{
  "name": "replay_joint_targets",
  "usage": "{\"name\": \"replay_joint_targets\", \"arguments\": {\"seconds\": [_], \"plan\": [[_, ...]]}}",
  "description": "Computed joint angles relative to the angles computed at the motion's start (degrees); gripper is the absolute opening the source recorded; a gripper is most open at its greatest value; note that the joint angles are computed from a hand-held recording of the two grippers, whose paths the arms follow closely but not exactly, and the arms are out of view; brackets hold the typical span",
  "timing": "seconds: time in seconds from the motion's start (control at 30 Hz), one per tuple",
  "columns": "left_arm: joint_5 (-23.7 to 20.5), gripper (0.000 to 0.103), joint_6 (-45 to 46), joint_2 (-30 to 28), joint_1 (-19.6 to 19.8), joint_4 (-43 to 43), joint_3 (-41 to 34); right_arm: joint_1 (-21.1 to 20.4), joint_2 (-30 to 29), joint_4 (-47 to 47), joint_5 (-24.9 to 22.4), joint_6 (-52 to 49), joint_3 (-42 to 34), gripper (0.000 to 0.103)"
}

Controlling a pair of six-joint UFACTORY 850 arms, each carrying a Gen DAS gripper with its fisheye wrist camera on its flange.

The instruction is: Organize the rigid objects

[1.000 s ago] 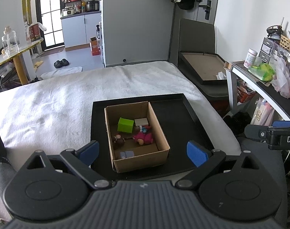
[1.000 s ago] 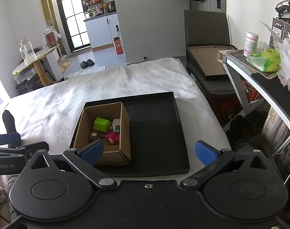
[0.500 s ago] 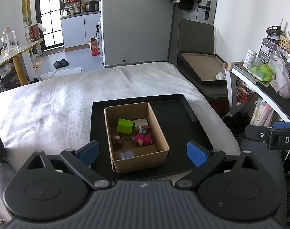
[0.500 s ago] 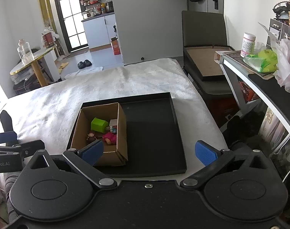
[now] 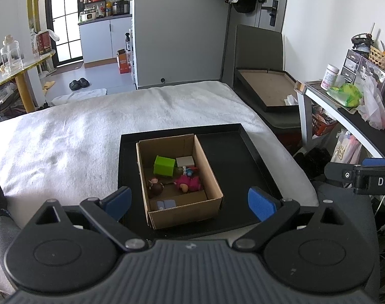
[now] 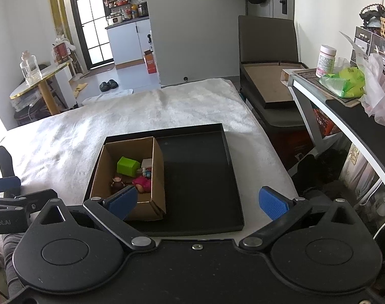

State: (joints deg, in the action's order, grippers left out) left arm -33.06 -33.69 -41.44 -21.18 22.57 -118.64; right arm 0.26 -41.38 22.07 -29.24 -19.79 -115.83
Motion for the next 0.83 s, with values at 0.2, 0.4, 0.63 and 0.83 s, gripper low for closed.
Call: {"name": "replay_joint_targets", "arguments": {"seconds": [0.2, 0.4, 0.63, 0.83], "plan": [[0.43, 0.098, 0.28, 0.21, -0.02, -0.22, 0.43, 0.03, 0.25, -0.52, 0.51, 0.33, 0.49, 0.103], [0.13, 0.098, 0.58, 0.01, -0.1, -0.81, 0.14, 0.03, 0.32, -0.59, 0.69, 0.26, 0.68, 0.103], [0.81, 0.098, 0.98, 0.18, -0.23, -0.99, 0.5, -0.12, -0.18, -0.87, 0.11, 0.3, 0.17, 0.103], [1.05, 0.098, 1.55, 0.05, -0.23, -1.58, 0.4, -0.06, 0.09, -1.1, 0.33, 0.3, 0.68, 0.103]]}}
